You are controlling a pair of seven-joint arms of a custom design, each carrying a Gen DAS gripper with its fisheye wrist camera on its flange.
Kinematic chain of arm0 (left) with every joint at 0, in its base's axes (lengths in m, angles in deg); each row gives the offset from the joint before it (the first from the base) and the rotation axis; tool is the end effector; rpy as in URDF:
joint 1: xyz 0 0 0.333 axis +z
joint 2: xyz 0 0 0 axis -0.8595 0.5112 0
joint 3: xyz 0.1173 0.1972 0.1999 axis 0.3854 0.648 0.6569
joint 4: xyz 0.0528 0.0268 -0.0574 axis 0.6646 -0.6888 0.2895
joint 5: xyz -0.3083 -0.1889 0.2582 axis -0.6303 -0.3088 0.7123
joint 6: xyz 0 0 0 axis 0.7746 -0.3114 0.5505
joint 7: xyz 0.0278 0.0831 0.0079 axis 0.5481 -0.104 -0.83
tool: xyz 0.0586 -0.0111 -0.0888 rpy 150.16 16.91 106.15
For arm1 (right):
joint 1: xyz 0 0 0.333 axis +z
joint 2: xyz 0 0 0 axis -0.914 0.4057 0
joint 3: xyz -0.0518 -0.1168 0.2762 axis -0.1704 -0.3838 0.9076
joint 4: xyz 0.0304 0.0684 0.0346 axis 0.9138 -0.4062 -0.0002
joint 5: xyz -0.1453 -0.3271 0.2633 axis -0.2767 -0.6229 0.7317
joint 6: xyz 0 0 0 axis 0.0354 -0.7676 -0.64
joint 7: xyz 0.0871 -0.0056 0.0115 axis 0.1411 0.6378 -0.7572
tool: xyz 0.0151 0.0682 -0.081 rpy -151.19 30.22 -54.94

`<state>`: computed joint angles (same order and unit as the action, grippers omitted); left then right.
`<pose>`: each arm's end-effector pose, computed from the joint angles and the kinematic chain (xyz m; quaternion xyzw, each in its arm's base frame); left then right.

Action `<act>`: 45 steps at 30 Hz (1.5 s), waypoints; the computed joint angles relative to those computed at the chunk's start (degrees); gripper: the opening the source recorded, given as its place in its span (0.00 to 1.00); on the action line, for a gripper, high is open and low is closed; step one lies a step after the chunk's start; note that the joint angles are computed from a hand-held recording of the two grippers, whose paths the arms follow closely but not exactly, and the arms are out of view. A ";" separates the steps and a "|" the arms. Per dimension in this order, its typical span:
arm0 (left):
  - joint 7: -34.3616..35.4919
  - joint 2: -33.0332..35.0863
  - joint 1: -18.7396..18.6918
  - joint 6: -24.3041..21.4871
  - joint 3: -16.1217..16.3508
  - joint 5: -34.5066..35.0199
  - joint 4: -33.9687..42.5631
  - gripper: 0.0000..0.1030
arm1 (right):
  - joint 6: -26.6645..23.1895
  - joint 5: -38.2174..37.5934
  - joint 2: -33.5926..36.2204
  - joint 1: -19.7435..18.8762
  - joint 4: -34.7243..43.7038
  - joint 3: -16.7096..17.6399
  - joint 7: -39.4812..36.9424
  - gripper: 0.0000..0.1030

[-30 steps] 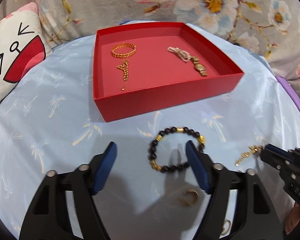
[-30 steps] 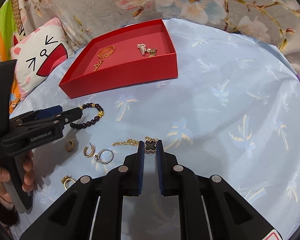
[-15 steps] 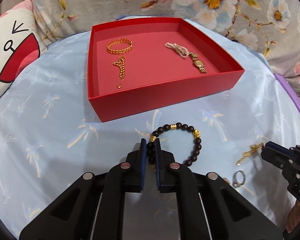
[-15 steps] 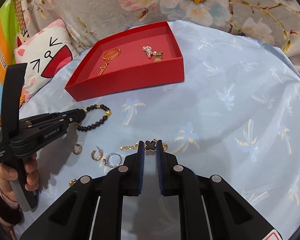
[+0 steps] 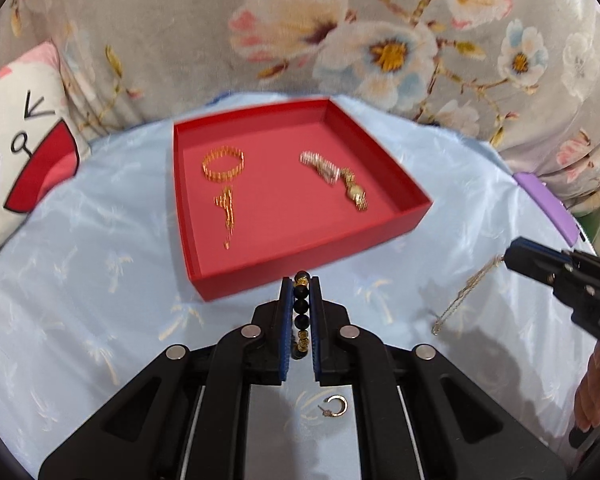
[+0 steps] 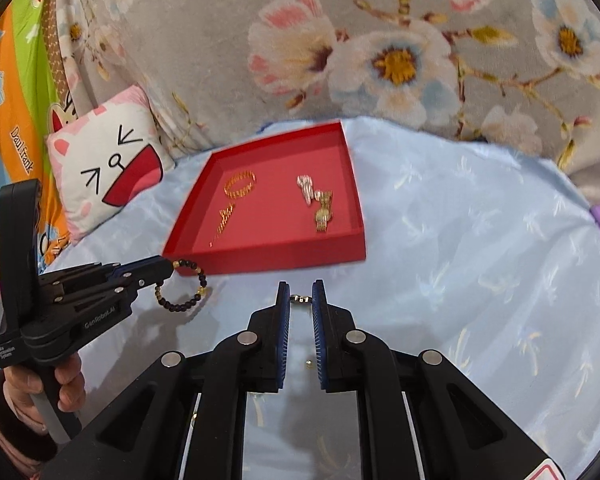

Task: Organize jewelry
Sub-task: 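Grasp the black-and-gold bead bracelet with the left tool while the right tool holds the necklace, then carry the bracelet and necklace into the red box and open both tools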

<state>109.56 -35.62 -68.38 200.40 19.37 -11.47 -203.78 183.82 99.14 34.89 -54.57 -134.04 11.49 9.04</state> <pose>0.6598 -0.1644 0.3915 -0.6143 0.6817 -0.3180 0.2383 0.6326 0.2198 0.4196 -0.7050 0.5649 -0.1763 0.3908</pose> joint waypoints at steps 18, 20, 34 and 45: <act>2.61 -0.91 3.28 1.45 -1.53 -2.49 2.26 0.07 | -3.73 -10.59 4.16 1.43 3.47 -3.19 8.19 0.21; 3.64 -0.60 3.52 1.05 -2.02 -3.74 1.57 0.07 | -5.66 -11.45 5.59 1.56 3.00 -3.31 9.20 0.21; 9.34 0.76 3.86 0.10 -3.53 -10.29 -0.29 0.07 | -7.89 -24.82 10.81 6.10 6.78 -8.27 19.96 0.14; 11.46 0.16 4.80 -0.33 -4.76 -12.11 -0.28 0.07 | -4.56 -22.29 7.88 1.99 4.47 -3.96 17.76 0.13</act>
<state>121.02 -35.46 -63.58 200.07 14.61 -23.58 -204.06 179.26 76.85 42.78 -52.57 -129.57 7.53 26.81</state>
